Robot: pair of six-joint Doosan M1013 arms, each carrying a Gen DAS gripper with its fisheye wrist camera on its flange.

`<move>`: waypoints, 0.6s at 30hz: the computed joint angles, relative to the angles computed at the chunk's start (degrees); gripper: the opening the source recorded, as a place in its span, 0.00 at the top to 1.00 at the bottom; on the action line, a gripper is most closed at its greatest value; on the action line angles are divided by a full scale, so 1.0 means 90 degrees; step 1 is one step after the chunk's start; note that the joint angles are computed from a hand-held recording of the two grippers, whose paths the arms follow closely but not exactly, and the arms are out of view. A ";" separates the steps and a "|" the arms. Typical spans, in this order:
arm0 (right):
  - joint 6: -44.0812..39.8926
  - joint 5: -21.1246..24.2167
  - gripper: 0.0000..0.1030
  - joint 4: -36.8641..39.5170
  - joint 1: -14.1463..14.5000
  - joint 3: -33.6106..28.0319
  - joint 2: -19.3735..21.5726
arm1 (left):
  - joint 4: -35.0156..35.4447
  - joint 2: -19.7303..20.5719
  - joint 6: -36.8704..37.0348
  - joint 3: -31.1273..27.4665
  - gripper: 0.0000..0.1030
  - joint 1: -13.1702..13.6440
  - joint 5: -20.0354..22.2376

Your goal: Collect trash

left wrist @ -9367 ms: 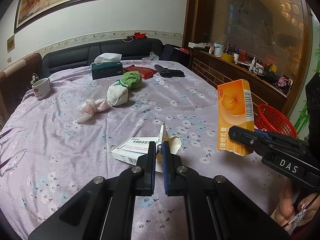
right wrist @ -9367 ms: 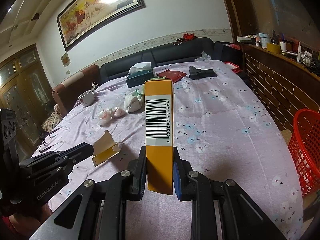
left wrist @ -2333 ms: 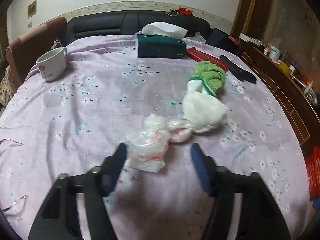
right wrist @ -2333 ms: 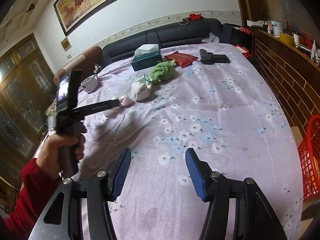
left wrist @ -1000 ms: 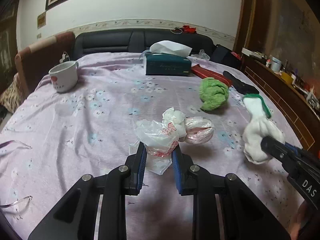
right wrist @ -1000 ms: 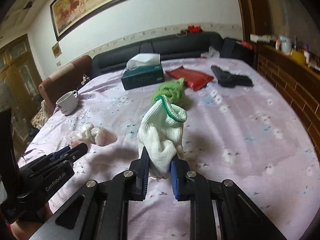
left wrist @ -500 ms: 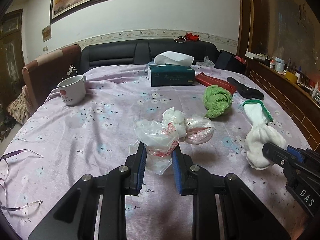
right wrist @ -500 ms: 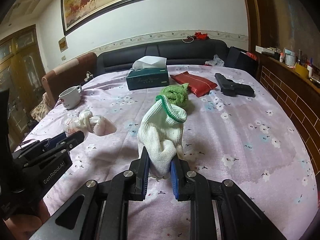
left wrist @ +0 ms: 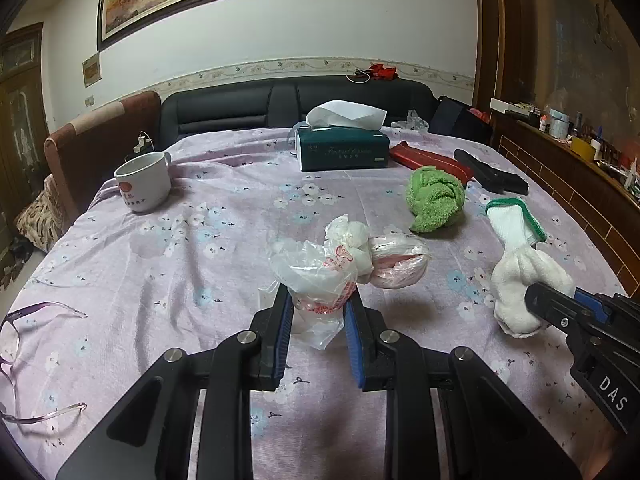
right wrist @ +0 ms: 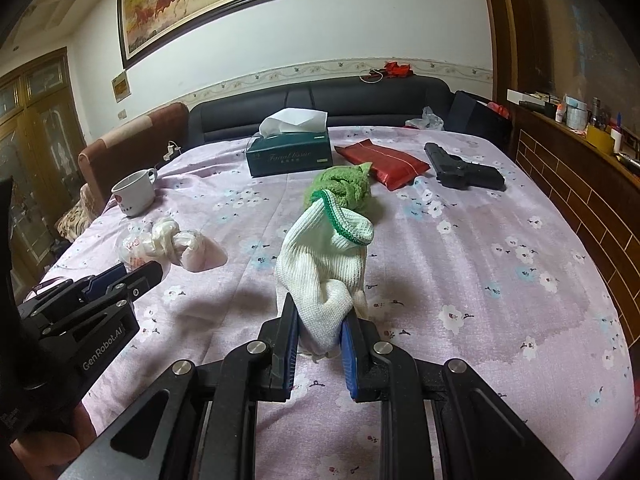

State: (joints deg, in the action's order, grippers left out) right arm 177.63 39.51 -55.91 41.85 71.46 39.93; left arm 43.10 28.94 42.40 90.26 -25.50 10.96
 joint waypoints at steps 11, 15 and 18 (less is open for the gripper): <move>-0.0012 0.0038 0.81 0.0000 0.0002 -0.0026 0.0024 | 0.0512 -0.0021 -0.0481 0.0036 0.77 -0.0011 -0.0023; 0.0003 0.0058 0.81 -0.0021 0.0006 -0.0030 0.0027 | 0.0719 -0.0031 -0.0687 0.0055 0.77 -0.0016 -0.0032; -0.0004 0.0055 0.81 -0.0014 -0.0002 -0.0033 0.0033 | 0.0851 -0.0037 -0.0802 0.0059 0.77 -0.0025 -0.0027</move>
